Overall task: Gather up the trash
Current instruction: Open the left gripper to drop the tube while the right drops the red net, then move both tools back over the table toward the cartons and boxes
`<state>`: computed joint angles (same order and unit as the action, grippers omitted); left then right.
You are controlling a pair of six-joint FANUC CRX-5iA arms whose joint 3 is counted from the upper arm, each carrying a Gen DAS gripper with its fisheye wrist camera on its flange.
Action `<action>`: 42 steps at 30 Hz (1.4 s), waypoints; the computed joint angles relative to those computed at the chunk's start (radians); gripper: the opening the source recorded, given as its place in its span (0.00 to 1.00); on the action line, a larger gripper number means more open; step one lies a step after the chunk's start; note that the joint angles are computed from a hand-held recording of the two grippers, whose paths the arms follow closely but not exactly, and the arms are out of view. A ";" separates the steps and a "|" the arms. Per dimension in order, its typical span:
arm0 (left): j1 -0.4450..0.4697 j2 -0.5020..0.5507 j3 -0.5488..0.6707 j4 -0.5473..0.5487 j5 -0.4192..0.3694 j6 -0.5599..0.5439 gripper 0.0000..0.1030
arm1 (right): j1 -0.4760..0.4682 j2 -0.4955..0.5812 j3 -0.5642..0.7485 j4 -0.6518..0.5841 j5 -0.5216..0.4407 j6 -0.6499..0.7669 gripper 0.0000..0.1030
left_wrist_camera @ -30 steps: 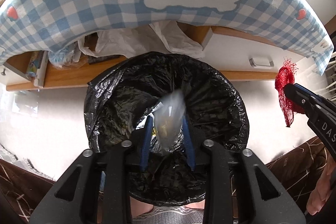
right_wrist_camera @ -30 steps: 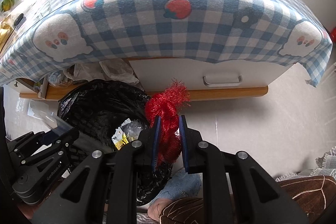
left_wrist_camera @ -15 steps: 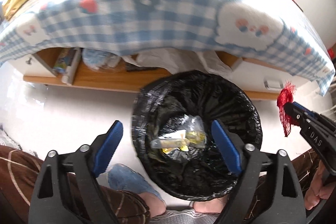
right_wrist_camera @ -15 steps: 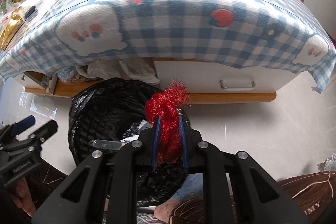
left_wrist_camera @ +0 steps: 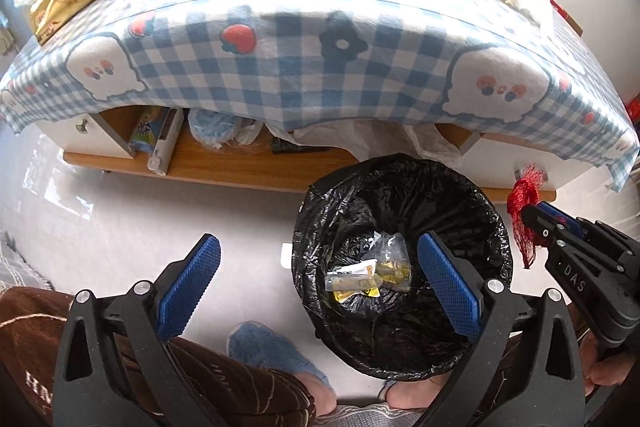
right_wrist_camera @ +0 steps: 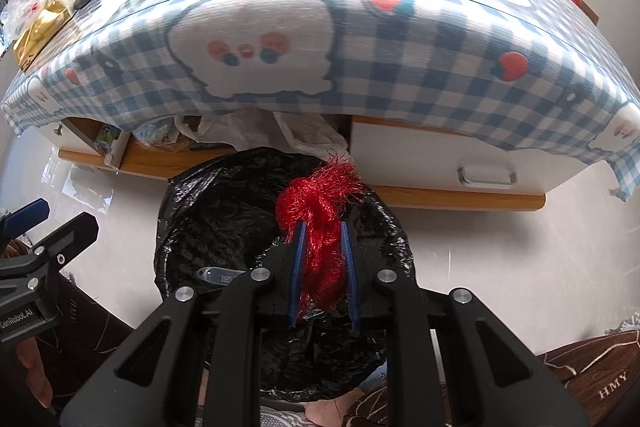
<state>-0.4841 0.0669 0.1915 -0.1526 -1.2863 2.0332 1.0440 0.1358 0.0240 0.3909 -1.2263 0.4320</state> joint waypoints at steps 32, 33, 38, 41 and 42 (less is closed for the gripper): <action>0.007 0.003 -0.002 0.006 -0.002 0.008 0.94 | 0.022 0.018 0.004 0.045 0.013 -0.022 0.58; 0.005 0.002 0.000 0.005 -0.002 0.009 0.94 | 0.025 0.014 0.000 0.055 0.013 -0.031 0.59; -0.003 -0.007 0.009 -0.003 -0.002 0.012 0.94 | 0.042 -0.005 -0.015 0.109 -0.001 -0.057 0.76; -0.003 -0.016 0.012 -0.005 0.001 0.014 0.94 | 0.050 -0.020 -0.023 0.135 -0.013 -0.072 0.83; -0.005 -0.019 0.014 -0.007 0.002 0.014 0.94 | 0.053 -0.027 -0.028 0.147 -0.015 -0.080 0.84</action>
